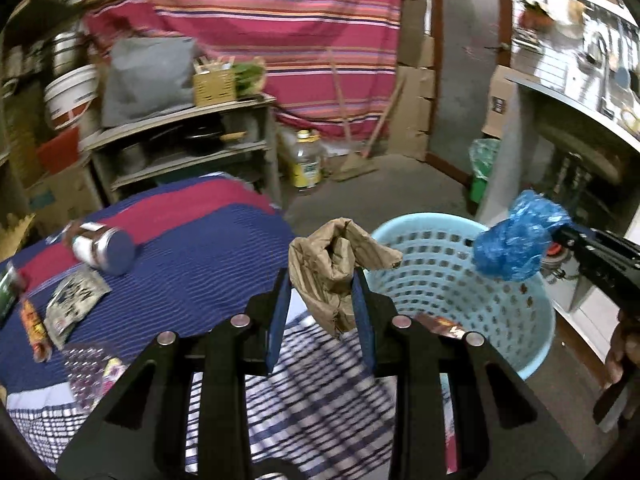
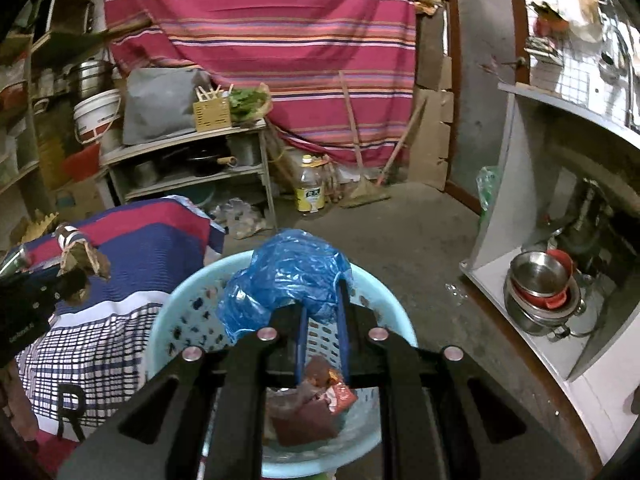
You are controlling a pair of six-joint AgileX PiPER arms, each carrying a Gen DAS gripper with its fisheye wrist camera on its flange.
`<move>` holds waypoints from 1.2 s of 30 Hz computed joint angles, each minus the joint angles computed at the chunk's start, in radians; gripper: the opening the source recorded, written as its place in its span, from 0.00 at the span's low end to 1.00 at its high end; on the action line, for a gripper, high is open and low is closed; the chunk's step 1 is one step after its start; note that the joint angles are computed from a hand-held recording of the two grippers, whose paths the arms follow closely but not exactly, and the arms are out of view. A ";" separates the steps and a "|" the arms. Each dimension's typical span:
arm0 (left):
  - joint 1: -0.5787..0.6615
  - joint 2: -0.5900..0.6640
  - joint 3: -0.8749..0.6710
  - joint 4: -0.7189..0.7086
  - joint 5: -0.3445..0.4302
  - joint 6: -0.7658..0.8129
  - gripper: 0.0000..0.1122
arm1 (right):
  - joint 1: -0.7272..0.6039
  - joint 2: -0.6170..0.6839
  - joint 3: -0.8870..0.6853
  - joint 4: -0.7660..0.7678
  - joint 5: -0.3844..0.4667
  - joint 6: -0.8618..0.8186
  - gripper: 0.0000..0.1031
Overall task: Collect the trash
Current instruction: 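Open both tools to drop the tan paper and blue bag into the basket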
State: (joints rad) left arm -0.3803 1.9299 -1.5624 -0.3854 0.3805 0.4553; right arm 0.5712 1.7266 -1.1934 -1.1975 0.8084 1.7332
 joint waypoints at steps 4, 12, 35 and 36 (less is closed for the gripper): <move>-0.058 0.026 -0.038 0.057 -0.002 -0.054 0.27 | -0.027 -0.010 0.040 -0.013 -0.028 0.037 0.13; -0.120 0.076 -0.101 0.074 0.010 -0.093 0.33 | -0.043 -0.029 0.063 -0.028 -0.039 0.064 0.13; -0.035 -0.011 0.027 0.130 -0.099 -0.203 0.87 | -0.048 0.058 -0.011 0.044 -0.065 0.020 0.17; -0.030 -0.017 0.033 0.131 -0.101 -0.204 0.87 | -0.049 0.065 -0.018 0.053 -0.066 0.015 0.21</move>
State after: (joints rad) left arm -0.4100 1.9131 -1.5289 -0.2547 0.2798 0.2509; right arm 0.5218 1.7915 -1.2114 -1.1446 0.7420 1.7480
